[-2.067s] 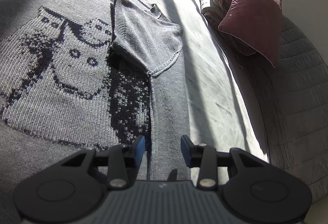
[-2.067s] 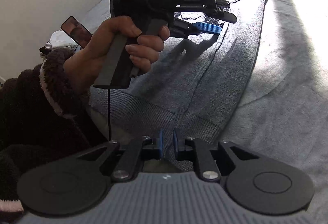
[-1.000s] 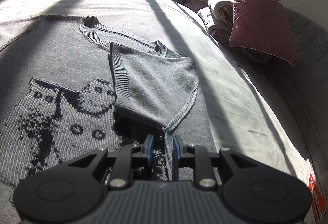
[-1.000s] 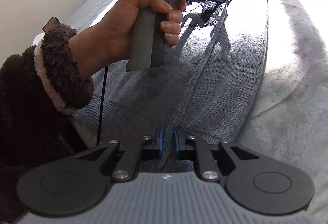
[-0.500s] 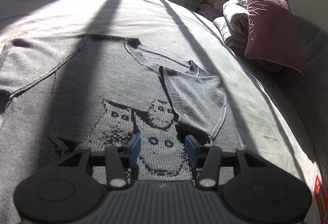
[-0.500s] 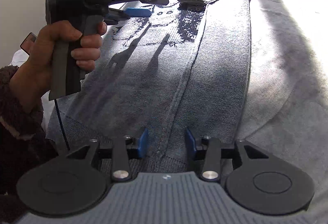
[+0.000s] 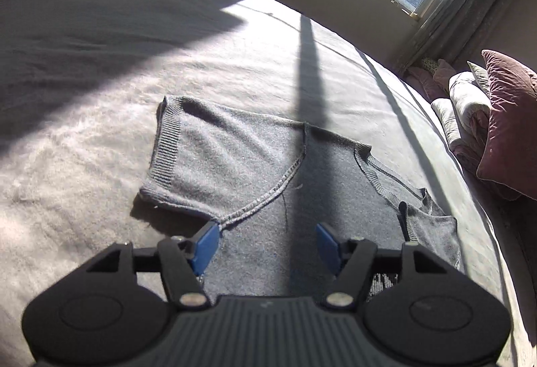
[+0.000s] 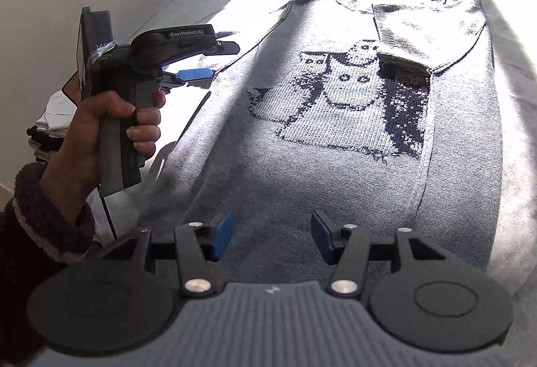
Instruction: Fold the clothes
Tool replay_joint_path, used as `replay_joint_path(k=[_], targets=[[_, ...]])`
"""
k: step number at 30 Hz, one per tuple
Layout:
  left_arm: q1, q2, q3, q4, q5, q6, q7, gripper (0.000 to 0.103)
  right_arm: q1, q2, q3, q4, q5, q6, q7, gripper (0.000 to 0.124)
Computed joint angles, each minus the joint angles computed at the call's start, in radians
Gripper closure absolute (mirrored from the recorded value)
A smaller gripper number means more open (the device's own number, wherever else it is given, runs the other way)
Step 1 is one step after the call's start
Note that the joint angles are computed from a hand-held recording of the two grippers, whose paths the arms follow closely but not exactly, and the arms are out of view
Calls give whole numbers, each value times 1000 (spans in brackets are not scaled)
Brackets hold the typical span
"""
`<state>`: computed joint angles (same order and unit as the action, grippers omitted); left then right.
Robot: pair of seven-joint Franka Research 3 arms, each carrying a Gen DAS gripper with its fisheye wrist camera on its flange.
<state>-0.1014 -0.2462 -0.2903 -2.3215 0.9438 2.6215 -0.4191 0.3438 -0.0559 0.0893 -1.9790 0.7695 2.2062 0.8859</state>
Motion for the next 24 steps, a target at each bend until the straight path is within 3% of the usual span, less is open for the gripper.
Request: replay_joint_path(k=[8, 12, 18, 21, 23, 24], targets=[[72, -58, 13, -82, 28, 27, -177, 40, 26, 100, 33, 99, 17, 14, -26, 68], [115, -28, 12, -72, 103, 60, -272, 41, 26, 153, 41, 147, 6, 12, -21, 68], [131, 68, 46, 10, 245, 22, -304, 43, 4, 214, 45, 213, 15, 2, 0, 68], [114, 97, 71, 32, 270, 6, -308, 62, -4, 238, 48, 243, 22, 23, 1, 68], [104, 99, 95, 28, 235, 43, -280, 99, -6, 255, 54, 262, 26, 54, -9, 68], [111, 93, 105, 18, 261, 97, -318, 100, -7, 263, 57, 271, 31, 72, -20, 68]])
